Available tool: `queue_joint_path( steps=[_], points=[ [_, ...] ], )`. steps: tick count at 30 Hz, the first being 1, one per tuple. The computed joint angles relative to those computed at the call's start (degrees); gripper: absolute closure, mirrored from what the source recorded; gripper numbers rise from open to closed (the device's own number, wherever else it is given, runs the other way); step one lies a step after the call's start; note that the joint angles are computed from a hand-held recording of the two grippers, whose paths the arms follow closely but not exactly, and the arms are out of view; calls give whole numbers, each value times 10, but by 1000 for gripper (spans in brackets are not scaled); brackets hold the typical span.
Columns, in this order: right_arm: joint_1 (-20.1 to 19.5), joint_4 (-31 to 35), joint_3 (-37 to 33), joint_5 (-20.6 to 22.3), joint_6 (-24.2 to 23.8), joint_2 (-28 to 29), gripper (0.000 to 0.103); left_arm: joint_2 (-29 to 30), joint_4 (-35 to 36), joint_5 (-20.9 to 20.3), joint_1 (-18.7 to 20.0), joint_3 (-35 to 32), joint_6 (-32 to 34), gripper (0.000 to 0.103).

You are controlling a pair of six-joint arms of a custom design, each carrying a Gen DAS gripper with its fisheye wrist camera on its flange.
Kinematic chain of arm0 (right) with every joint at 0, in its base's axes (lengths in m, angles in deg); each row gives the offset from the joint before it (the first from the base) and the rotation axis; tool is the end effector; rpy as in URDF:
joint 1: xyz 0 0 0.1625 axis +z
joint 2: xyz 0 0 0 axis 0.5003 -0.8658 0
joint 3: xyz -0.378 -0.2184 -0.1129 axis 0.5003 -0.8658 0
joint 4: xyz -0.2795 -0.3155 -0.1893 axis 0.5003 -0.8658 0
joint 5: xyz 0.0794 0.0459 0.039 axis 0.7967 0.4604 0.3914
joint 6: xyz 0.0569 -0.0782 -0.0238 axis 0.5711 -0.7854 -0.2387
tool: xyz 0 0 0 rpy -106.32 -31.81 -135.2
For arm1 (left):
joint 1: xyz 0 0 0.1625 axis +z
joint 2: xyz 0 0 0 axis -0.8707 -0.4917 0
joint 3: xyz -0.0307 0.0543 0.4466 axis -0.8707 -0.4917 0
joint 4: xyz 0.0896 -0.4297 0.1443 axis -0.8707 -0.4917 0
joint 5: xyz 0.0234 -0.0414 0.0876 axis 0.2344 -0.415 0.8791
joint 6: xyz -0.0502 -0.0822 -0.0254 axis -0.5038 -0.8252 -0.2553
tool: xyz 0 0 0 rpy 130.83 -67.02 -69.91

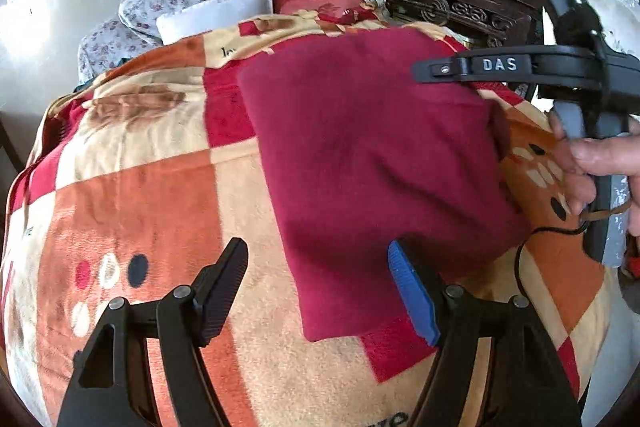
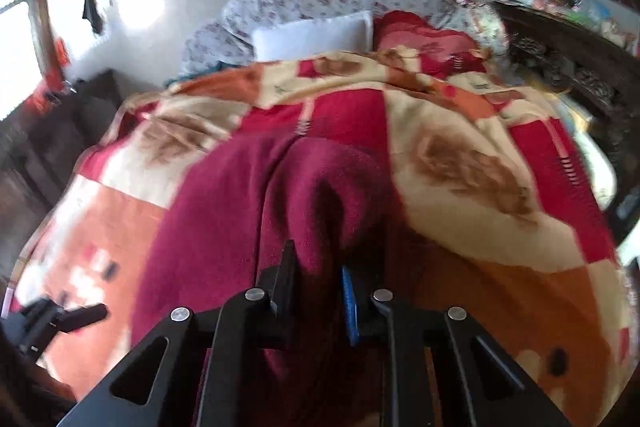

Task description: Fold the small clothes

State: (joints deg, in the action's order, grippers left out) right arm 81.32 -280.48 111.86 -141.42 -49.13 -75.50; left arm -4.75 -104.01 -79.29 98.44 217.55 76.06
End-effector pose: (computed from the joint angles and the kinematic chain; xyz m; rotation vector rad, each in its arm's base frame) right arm 0.2716 -0.4911 0.1724 0.4818 -2.3599 0.9325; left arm -0.1991 -0.4101 0.2100 0.8741 2.3285 -0.6678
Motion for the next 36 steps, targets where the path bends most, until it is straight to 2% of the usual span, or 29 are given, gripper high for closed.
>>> queue_joint_path(
  steps=[2,5,6,9,12,14,17,18,21,25,29,32,36],
  points=[
    [-16,20,2,5,22,-4,82,16,-6,-7,12,-6,3,31],
    [-34,14,29,61,60,-37,69,21,3,-7,16,-8,-7,31],
    [-31,17,35,61,70,-48,67,21,-1,-6,16,-8,-5,31],
    [-4,-15,61,57,56,-71,67,17,-2,2,11,-5,-9,31],
    [24,1,75,77,27,-73,67,22,-1,0,12,-7,-15,31],
    [34,12,75,66,14,-60,67,27,-1,-1,13,-9,-23,31],
    [36,-1,68,-35,-4,-19,72,29,2,-4,17,-10,-33,28],
    [22,-11,72,-45,-13,-14,72,29,0,-3,18,-9,-34,25],
    [-11,-2,95,17,36,-45,71,33,1,-2,19,-9,-39,22],
    [23,-11,102,-6,33,-54,71,31,2,14,9,-5,-47,22],
    [58,-8,118,9,32,-59,69,34,4,19,8,-4,-54,22],
    [60,29,121,14,59,-54,69,36,4,23,6,-3,-59,22],
    [44,5,129,6,61,-30,69,35,7,29,2,-1,-65,22]
  ],
)
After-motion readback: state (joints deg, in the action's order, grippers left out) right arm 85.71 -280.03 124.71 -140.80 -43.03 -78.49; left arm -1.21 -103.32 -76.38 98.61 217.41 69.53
